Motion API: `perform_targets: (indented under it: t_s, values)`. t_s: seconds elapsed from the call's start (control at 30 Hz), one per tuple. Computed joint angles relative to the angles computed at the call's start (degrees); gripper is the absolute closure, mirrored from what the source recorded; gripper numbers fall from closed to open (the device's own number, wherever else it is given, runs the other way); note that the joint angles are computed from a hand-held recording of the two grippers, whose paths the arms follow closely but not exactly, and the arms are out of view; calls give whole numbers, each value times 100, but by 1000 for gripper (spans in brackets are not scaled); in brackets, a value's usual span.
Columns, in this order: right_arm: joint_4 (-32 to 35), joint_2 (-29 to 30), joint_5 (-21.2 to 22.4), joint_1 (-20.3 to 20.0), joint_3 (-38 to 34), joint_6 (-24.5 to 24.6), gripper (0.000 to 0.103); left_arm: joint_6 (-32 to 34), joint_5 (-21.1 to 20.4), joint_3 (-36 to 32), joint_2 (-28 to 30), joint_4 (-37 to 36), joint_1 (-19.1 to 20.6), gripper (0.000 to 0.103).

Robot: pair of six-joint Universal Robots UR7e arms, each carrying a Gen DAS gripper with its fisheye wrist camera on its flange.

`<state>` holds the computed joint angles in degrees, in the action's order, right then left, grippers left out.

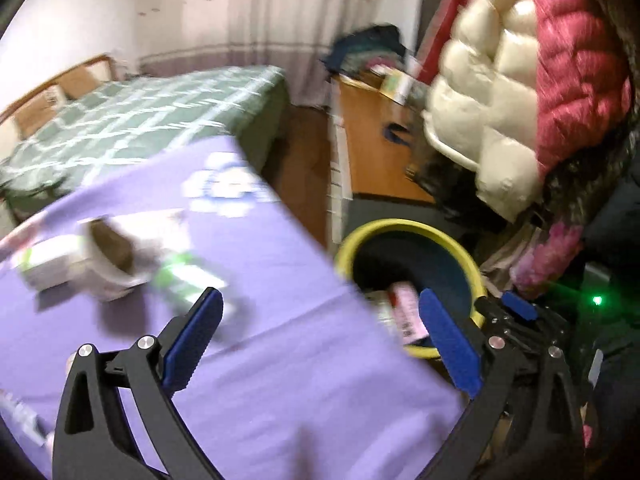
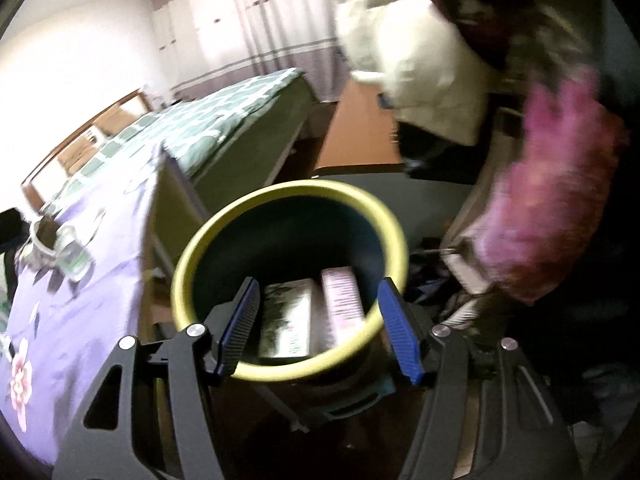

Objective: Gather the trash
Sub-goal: 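Carry the floral box over the yellow bin and open the left gripper, then grasp the white-blue tube with the right gripper and lift it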

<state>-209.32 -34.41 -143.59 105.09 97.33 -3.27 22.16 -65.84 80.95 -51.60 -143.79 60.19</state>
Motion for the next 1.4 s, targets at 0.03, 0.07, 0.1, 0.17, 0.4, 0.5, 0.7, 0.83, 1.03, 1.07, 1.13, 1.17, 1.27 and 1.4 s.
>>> perform_targets:
  t_s: [0.03, 0.07, 0.1, 0.17, 0.4, 0.5, 0.7, 0.83, 1.03, 1.07, 1.13, 1.17, 1.27, 1.4]
  values:
    - [88, 62, 35, 34, -83, -17, 44, -18, 77, 88, -159, -115, 61, 6]
    - [232, 138, 134, 75, -198, -40, 44, -43, 127, 141, -283, -176, 113, 6]
    - [336, 197, 217, 102, -286, -45, 44, -82, 204, 204, -441, -253, 186, 6]
    - [616, 324, 426, 167, -495, -77, 44, -121, 388, 310, -741, -424, 334, 5]
    - [1994, 1052, 1270, 446, -1642, -212, 44, -61, 1189, 588, -1531, -1223, 790, 5]
    - [2469, 1544, 1342, 640, -2372, -460, 39, -11, 1342, 573, -1764, -1476, 1016, 5]
    - [3289, 2577, 1092, 1069, -4026, -1032, 34, 92, 1494, 399, -1976, -1838, 1432, 5]
    - [3483, 3163, 724, 1269, -5001, -1350, 33, 3, 1539, 324, -2026, -1879, 1612, 5]
    - [2081, 4411, -281, 1624, -6879, -3161, 33, -1, 1334, 250, -2018, -1784, 1830, 5]
    - [1937, 4461, -227, 1653, -6958, -3322, 33, 17, 1329, 248, -2001, -1801, 1835, 5]
    - [2038, 4147, 342, 1655, -6395, -3135, 32, 48, 1280, 186, -1928, -1826, 1854, 5]
    - [2448, 3946, 607, 1628, -6105, -2767, 31, 44, 1254, 161, -1900, -1853, 1861, 5]
    - [4043, 3520, 1903, 1436, -5689, -1601, 31, 41, 1270, 111, -1883, -1906, 1875, 5]
    - [5319, 4217, 2527, 1384, -7020, -1668, 31, 83, 1379, 53, -1876, -1985, 1897, 5]
